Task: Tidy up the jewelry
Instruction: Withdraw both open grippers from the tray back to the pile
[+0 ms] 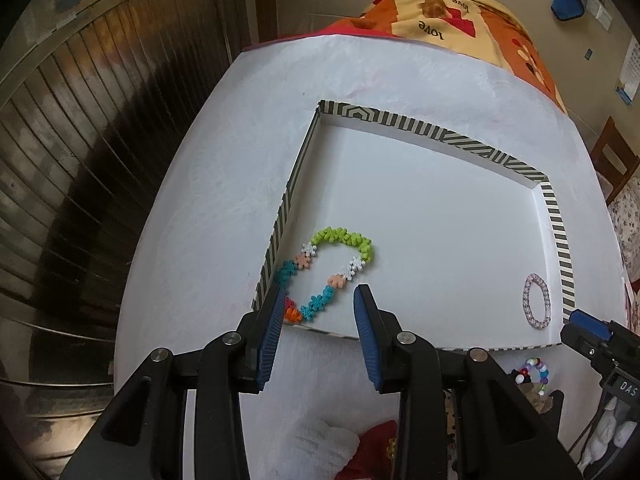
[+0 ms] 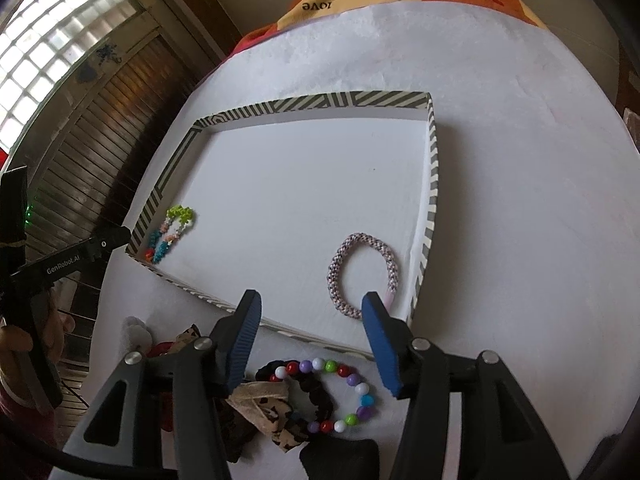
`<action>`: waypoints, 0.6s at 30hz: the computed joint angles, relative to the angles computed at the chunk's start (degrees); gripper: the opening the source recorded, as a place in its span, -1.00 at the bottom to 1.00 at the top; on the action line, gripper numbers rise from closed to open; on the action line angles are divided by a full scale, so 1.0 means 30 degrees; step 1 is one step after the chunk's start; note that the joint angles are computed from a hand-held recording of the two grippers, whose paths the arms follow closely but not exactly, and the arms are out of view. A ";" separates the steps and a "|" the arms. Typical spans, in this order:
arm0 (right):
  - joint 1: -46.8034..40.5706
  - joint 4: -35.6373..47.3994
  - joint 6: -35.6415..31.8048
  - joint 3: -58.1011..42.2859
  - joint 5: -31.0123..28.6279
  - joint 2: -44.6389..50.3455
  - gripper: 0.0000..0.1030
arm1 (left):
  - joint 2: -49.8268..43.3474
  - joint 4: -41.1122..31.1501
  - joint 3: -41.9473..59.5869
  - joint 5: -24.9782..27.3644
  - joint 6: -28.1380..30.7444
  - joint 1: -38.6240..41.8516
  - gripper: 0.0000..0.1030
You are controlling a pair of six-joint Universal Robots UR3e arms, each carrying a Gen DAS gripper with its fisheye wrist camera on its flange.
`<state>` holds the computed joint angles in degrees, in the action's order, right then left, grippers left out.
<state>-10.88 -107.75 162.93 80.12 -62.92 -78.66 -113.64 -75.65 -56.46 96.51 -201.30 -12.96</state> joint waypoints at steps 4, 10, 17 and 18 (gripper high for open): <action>0.0083 0.0114 -0.0005 0.0306 0.0029 -0.0512 0.09 | 0.0428 0.0169 -0.0540 0.0025 -0.0024 -0.0028 -0.69; 0.0458 0.0404 -0.0125 0.0570 0.0172 -0.1215 0.10 | 0.1587 0.0593 -0.1991 -0.0082 -0.0070 -0.0056 -0.69; 0.0879 0.0339 0.0092 0.1080 0.0117 -0.2038 0.10 | 0.3266 0.0725 -0.3784 -0.0826 -0.0115 0.0295 -0.69; 0.0933 0.0315 0.0136 0.1266 0.0125 -0.2259 0.10 | 0.3609 0.0854 -0.4192 -0.0849 -0.0105 0.0317 -0.69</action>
<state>-8.08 -106.80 163.33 83.92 -62.54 -85.44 -102.81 -73.09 -69.04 93.96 -201.62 -12.01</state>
